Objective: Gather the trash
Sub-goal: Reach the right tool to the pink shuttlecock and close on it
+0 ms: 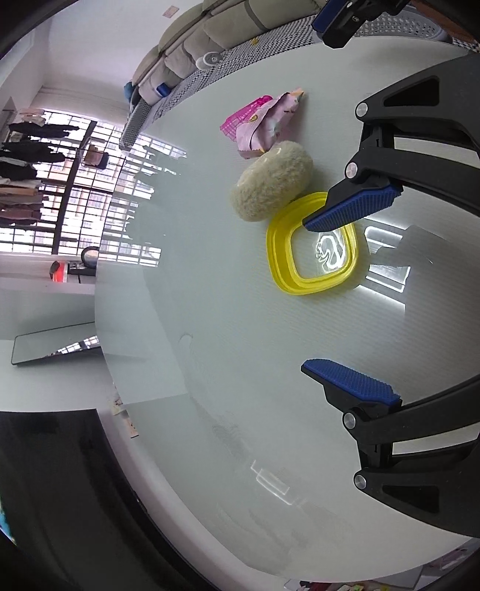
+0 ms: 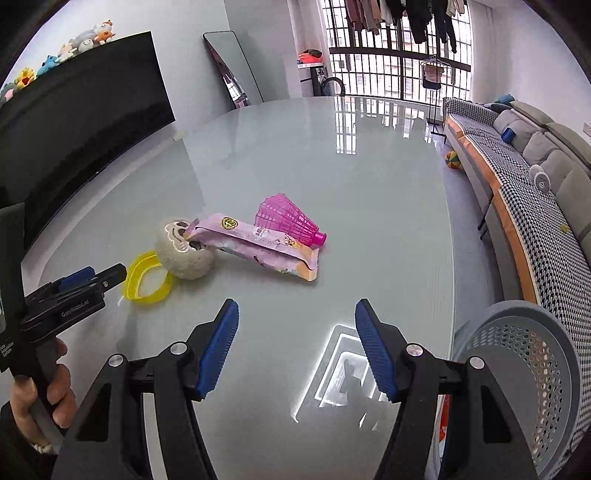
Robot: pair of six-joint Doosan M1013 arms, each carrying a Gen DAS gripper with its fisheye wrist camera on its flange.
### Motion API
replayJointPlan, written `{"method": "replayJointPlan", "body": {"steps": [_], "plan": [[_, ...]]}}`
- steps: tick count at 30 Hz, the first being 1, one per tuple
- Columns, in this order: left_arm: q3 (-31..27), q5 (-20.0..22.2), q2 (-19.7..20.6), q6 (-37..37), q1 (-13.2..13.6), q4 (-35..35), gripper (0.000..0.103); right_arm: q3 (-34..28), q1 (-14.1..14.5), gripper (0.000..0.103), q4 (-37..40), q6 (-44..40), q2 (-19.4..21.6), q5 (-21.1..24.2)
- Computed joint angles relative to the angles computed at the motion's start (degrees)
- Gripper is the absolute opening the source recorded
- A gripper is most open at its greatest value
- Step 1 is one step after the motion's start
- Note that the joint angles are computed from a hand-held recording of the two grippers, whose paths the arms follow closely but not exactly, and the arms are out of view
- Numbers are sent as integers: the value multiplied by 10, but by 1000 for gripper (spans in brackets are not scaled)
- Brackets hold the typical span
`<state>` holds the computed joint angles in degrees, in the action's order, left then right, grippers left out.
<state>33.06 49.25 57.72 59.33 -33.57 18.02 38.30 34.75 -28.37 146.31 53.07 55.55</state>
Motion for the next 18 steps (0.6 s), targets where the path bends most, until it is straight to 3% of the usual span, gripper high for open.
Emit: {"method": "replayJointPlan", "body": {"steps": [12,18], "plan": [[21,-32,-9,-24,-3,32,70,-112,-25,63,19,-67,61,44],[30,-44,-11,-4,1,2,70,-238,-36,63,39,-127,126,105]]}}
